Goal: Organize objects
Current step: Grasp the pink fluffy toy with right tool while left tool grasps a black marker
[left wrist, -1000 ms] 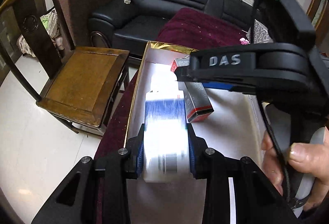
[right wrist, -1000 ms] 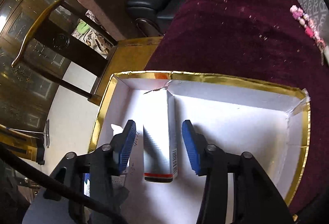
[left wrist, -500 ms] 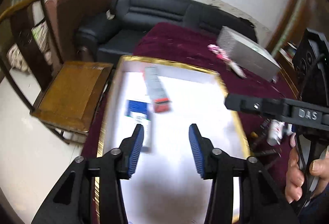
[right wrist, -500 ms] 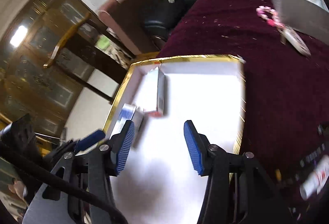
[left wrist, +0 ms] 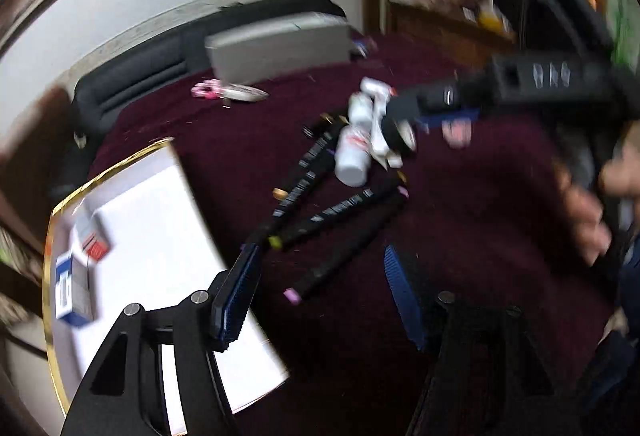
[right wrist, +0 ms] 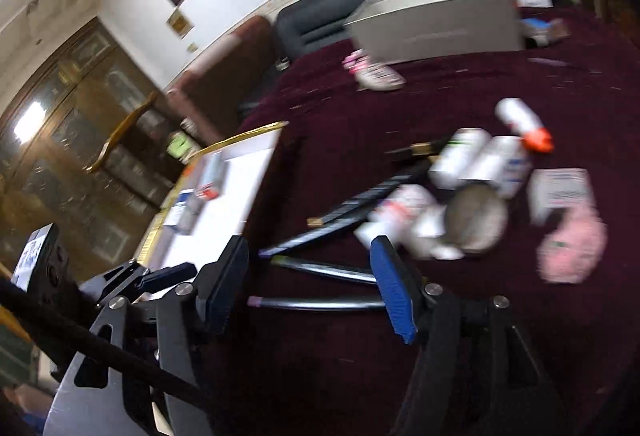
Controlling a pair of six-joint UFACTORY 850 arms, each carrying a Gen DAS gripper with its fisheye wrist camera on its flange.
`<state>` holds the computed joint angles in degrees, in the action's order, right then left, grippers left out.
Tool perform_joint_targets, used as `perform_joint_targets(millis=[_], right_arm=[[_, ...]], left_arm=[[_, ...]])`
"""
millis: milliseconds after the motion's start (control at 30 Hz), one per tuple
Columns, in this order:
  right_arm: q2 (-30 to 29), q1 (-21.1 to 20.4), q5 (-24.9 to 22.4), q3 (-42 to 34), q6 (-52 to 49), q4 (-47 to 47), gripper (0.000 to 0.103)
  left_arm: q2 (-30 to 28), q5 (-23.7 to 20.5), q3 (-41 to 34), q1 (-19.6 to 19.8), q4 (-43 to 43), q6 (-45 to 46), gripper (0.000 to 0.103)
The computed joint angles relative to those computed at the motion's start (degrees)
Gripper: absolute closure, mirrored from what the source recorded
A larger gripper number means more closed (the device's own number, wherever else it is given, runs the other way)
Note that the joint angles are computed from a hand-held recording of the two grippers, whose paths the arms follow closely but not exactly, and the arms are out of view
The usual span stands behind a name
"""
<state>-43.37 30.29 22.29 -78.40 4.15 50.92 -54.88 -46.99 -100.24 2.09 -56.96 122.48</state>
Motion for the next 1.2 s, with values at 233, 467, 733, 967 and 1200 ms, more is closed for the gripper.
perform_joint_targets(millis=[233, 467, 733, 967, 1200], right_arm=[[3.31, -2.01, 8.25, 9.69, 15.80, -10.79, 0.040], [6.24, -3.25, 16.54, 17.53, 22.88, -7.56, 0.040], [5.27, -4.13, 9.76, 14.54, -1.11, 18.46, 0.037], [0.50, -4.61, 6.85, 7.89, -25.13, 37.51, 0.044], [0.91, -2.55, 11.41, 8.22, -26.34, 38.57, 0.067]], left_arm=[[0.42, 13.50, 4.30, -4.87, 6.47, -1.70, 0.046], [-0.05, 7.54, 3.74, -5.73, 15.25, -15.24, 0.088], [4.97, 12.23, 12.90, -7.51, 7.40, -8.74, 0.086], [1.83, 10.21, 9.78, -7.21, 0.45, -9.74, 0.055], [1.39, 5.44, 9.70, -5.50, -3.66, -7.56, 0.092]])
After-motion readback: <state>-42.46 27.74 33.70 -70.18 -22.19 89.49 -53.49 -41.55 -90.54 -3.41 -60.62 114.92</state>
